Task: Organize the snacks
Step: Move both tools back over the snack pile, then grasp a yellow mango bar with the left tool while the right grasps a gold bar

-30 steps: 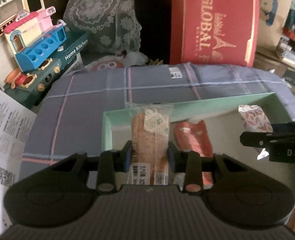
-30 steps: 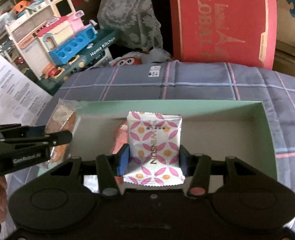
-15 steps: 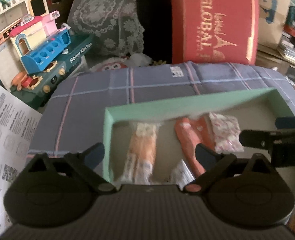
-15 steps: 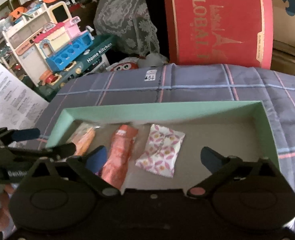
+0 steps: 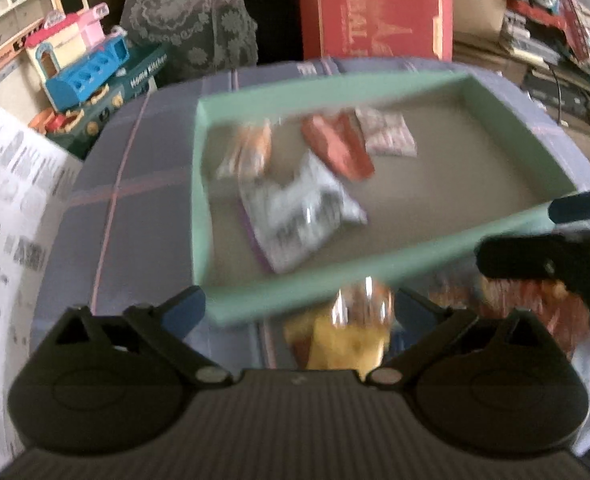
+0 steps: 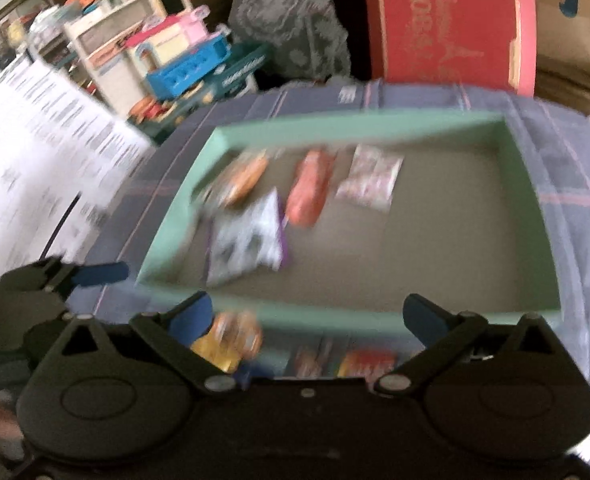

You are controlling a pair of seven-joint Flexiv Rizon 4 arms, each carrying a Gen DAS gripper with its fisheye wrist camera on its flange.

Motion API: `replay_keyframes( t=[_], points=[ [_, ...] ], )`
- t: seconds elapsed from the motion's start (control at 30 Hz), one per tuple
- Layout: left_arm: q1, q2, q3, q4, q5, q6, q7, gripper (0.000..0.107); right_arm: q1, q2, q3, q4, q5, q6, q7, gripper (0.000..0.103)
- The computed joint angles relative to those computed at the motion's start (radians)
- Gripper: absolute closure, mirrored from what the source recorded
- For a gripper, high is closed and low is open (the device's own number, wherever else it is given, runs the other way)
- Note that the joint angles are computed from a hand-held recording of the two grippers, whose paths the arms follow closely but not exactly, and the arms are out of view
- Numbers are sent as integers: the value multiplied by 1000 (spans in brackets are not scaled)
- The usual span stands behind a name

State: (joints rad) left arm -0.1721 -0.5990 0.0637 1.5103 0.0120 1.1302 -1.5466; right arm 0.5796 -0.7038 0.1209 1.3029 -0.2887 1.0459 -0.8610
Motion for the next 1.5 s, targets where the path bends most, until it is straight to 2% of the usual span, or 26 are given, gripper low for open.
replay_keyframes(
  t=[0.1,0.23,0.33,0.43,0.57,0.77,1.0,1.1,1.17,1.3,1.37,1.4,1.47,1.5],
  points=[
    [-1,45,1,95,9,22,-1,4,17,62,3,119,9,32,49,0],
    [13,85,-9,191,-1,67,6,4,0,119,47,228,49,57,73,0],
    [25,105,-12,241,-21,85,3,4,-17,148,71,291,91,84,112,6],
    [29,109,-7,259,-30,77,-5,4,-25,154,87,324,122,71,143,19],
    [34,110,-6,274,-34,82,-10,4,-34,134,107,318,158,57,164,33],
    [42,113,-3,285,-45,85,-22,4,8,78,76,251,89,59,145,33],
    [63,114,-15,298,-70,90,-13,4,58,19,32,157,0,0,119,33],
    [67,110,-20,295,-75,90,-1,4,67,20,32,160,-34,-22,72,33],
    [69,103,-26,288,-81,88,10,4,74,34,20,194,-53,0,66,33],
    [64,75,-37,251,-93,75,23,4,99,46,-14,227,-114,19,78,43],
    [38,58,-15,222,-68,74,9,12,100,45,-13,229,-135,20,63,45],
    [32,50,-12,210,-57,73,15,25,95,43,-7,228,-137,23,51,45],
    [39,46,-29,210,-61,86,38,40,84,48,-1,236,-130,33,46,45],
    [52,48,-50,215,-75,92,63,55,76,50,6,240,-123,37,38,45]
  ],
)
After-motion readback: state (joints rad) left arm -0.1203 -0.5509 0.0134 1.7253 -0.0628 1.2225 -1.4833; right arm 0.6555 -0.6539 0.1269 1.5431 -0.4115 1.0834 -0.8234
